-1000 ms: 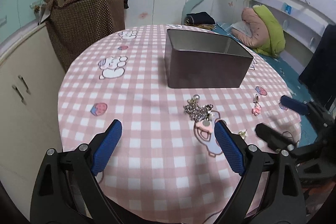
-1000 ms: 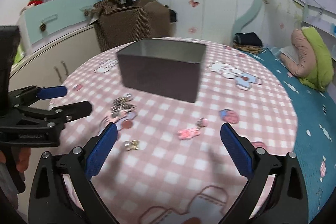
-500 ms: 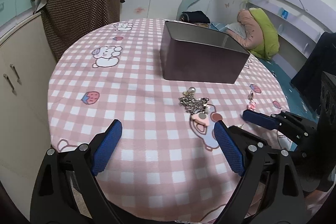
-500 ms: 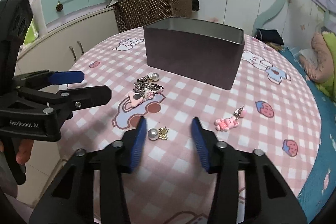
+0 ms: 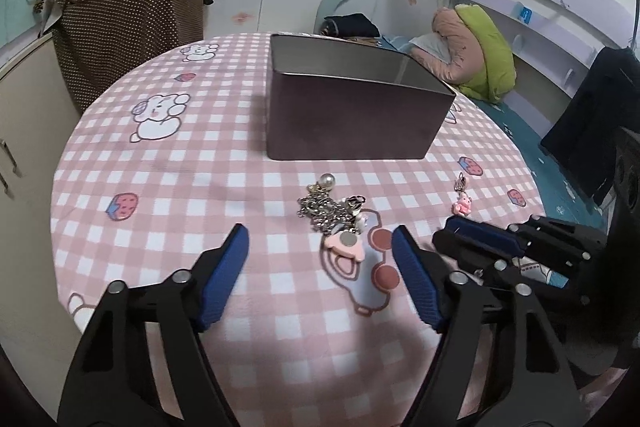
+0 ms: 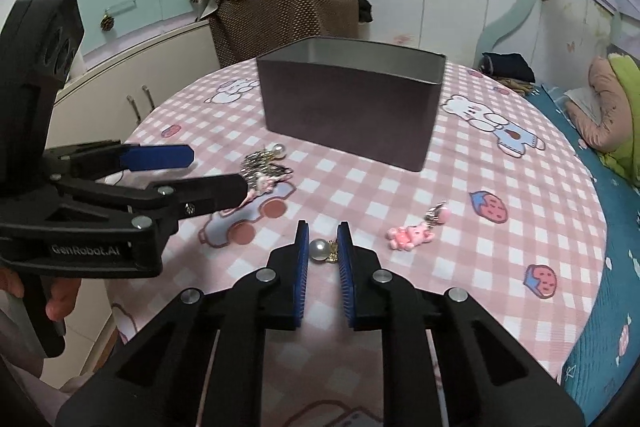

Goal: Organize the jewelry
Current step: 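Lower the right tool onto a pearl charm and close it, then close the left tool on a small silver charm while the right tool holds the pearl, then carry the pearl charm and silver charm over the grey tin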

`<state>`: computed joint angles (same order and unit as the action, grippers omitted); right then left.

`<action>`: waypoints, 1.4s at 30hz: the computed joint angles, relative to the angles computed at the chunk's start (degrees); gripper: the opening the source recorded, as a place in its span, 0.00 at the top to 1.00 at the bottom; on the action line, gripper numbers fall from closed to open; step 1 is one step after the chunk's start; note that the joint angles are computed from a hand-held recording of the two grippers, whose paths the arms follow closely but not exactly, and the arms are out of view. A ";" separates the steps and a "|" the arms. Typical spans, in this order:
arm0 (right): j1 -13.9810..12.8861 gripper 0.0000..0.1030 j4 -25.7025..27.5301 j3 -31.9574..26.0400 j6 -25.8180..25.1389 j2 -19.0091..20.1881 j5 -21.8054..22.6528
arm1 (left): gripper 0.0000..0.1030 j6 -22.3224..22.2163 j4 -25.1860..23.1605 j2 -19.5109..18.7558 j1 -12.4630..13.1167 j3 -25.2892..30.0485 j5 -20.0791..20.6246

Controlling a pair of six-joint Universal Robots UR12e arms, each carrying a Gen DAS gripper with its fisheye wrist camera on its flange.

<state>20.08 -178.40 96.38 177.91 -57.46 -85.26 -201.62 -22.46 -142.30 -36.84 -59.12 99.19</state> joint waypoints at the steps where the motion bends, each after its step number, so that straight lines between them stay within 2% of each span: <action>1: -0.03 0.87 -0.29 0.08 0.14 -0.05 -0.26 | 0.31 0.01 -0.42 -0.21 0.00 0.41 -0.13; 7: -0.99 0.87 -1.81 0.42 2.86 -0.23 -2.02 | 0.37 0.05 -1.53 -1.24 -0.07 2.22 -0.43; 9: -1.36 0.87 -1.99 0.57 3.56 -0.32 -2.01 | 0.51 0.73 -1.90 -1.52 -0.16 2.74 -0.24; 10: -1.50 0.87 -2.27 0.69 3.82 -0.36 -2.06 | 0.54 1.33 -2.39 -1.72 -0.29 3.19 0.26; 14: -1.84 0.87 -2.51 0.67 3.82 -0.31 -2.06 | 0.76 2.94 -3.27 -1.96 -0.61 3.70 1.14; 15: -1.89 0.87 -2.49 0.62 3.87 -0.27 -1.98 | 0.78 3.26 -3.30 -1.91 -0.61 3.63 0.84; 19: -2.13 0.87 -2.68 0.75 4.15 -0.18 -1.36 | 0.78 4.01 -3.21 -1.84 -0.69 3.41 0.81; 26: -2.44 0.87 -3.66 1.07 4.58 -0.37 -0.88 | 0.78 2.37 -3.29 -1.44 -0.70 3.00 0.56; 33: -2.50 0.87 -4.66 1.23 4.69 -0.63 -0.83 | 0.78 1.43 -0.16 -0.73 -0.77 1.86 0.73; 42: -2.26 0.87 -6.59 0.61 3.22 -0.64 -0.55 | 0.78 0.48 3.08 -0.43 -0.95 1.76 3.20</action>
<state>17.82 -184.98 96.98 181.13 -58.10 -85.81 -201.14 -19.38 -142.74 -37.79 -57.36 102.39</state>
